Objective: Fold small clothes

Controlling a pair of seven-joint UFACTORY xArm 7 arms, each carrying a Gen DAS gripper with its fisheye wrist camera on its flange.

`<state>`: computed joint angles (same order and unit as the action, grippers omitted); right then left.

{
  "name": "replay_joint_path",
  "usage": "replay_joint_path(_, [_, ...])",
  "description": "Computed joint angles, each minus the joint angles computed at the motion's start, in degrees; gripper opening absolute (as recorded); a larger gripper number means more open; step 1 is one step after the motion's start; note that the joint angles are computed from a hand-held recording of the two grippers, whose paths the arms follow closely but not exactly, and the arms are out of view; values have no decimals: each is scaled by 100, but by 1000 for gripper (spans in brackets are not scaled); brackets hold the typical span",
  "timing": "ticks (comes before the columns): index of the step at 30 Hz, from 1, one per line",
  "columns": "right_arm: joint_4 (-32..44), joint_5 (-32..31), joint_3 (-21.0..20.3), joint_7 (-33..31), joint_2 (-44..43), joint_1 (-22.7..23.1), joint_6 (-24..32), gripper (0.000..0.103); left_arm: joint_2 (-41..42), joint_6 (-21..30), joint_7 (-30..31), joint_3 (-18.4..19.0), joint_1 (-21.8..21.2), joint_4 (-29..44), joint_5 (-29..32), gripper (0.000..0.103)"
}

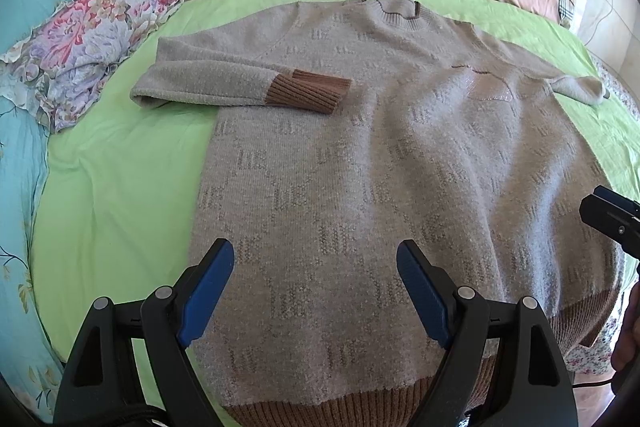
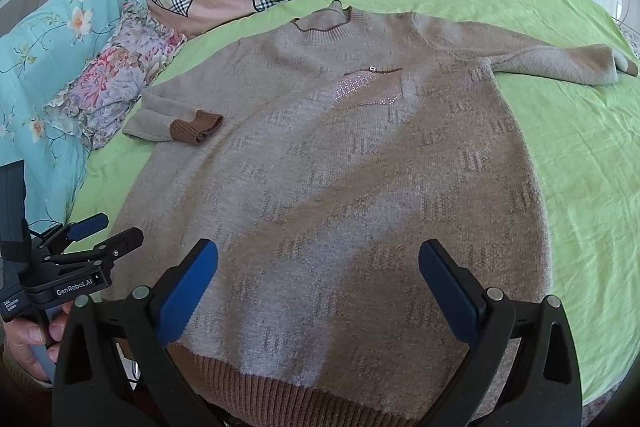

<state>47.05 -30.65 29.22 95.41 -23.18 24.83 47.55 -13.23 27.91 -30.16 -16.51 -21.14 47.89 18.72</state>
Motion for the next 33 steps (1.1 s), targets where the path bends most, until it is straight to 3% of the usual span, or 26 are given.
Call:
replay_joint_path(6, [-59, -166, 50, 134, -45, -58, -96, 101, 44, 218, 339, 101, -145, 105, -403, 84])
replay_joint_path(14, [-7, 271, -110, -147, -8, 62, 44, 101, 130, -78, 114, -15, -54, 89, -51, 84])
replay_joint_path(23, [-269, 648, -247, -276, -379, -19, 42, 101, 373, 247, 324, 91, -170, 371, -229, 84])
replay_joint_path(27, [-388, 748, -247, -370, -628, -115, 250, 101, 527, 262, 235, 100, -152, 522, -73, 84])
replay_joint_path(33, [-961, 1032, -398, -392, -1357, -312, 118, 97, 882, 336, 43, 144, -182, 889, 233, 84])
